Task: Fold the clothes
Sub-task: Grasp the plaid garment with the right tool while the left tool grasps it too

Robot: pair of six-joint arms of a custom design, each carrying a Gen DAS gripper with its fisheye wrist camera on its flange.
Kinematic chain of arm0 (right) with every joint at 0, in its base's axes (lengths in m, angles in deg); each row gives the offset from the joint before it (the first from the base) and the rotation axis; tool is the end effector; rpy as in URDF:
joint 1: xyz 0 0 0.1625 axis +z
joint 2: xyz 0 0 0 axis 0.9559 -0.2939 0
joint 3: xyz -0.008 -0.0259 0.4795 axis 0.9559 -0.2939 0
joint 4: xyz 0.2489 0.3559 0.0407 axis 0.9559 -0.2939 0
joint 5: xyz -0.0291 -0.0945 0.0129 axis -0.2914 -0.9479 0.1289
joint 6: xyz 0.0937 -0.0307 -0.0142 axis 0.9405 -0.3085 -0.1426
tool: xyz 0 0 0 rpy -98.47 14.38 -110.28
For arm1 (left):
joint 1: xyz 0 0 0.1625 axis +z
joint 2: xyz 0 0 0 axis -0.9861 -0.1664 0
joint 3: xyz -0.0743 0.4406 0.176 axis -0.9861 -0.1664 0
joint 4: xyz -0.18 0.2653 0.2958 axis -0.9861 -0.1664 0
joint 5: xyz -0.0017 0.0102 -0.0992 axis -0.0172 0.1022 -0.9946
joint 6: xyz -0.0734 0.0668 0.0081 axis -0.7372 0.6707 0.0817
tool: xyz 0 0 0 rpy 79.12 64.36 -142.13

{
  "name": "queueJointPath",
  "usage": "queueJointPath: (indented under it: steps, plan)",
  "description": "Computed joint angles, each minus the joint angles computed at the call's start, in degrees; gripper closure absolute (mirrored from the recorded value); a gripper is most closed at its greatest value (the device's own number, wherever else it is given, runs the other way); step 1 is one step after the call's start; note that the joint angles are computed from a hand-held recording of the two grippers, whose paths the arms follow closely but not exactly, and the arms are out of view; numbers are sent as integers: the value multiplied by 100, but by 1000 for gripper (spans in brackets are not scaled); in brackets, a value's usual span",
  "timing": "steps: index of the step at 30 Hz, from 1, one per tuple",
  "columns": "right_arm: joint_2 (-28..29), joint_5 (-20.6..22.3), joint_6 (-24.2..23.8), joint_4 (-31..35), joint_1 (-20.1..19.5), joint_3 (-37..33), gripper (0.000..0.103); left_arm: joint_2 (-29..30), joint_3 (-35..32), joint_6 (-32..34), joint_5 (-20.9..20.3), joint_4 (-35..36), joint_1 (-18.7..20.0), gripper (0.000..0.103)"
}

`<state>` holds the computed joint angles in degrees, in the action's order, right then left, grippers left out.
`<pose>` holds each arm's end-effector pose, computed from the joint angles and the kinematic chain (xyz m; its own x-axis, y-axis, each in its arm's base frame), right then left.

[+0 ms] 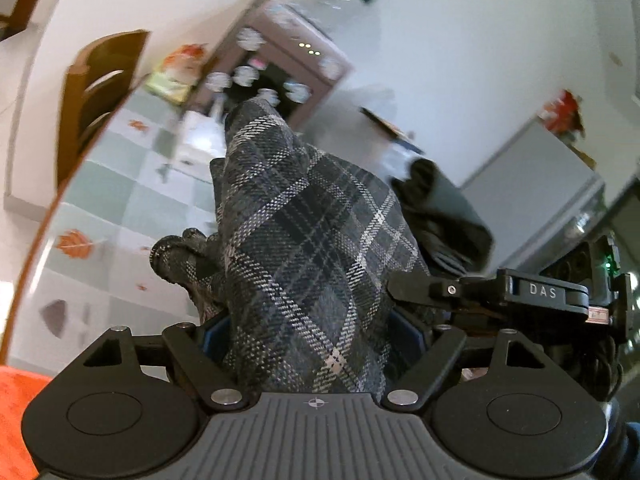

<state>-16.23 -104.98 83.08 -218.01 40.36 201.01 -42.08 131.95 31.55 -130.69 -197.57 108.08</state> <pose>0.2584 -0.3632 0.5510 -0.9911 0.0591 0.1196 -0.0432 0.7062 -0.7067 -0.4965 -0.4328 0.2523 -0.8568 0.5141 0.0411 0.4470 0.7801 -0.4378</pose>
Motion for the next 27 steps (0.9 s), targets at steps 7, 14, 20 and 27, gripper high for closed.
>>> queueJointPath:
  steps: [7,14,20,27]
  plan:
    - [-1048,-352,151,531,153,721,43,21,491,-375,-171,242,-334,20]
    - [-1998,96,5,924,-542,1717,43,-61,1063,-737,-29,784,-526,20]
    - [-2153,36,-155,952,-317,1823,34,-367,1247,-1083,459,705,-735,18]
    - [-1880,-7,-392,854,-147,1569,36,-289,966,-941,670,508,-772,17]
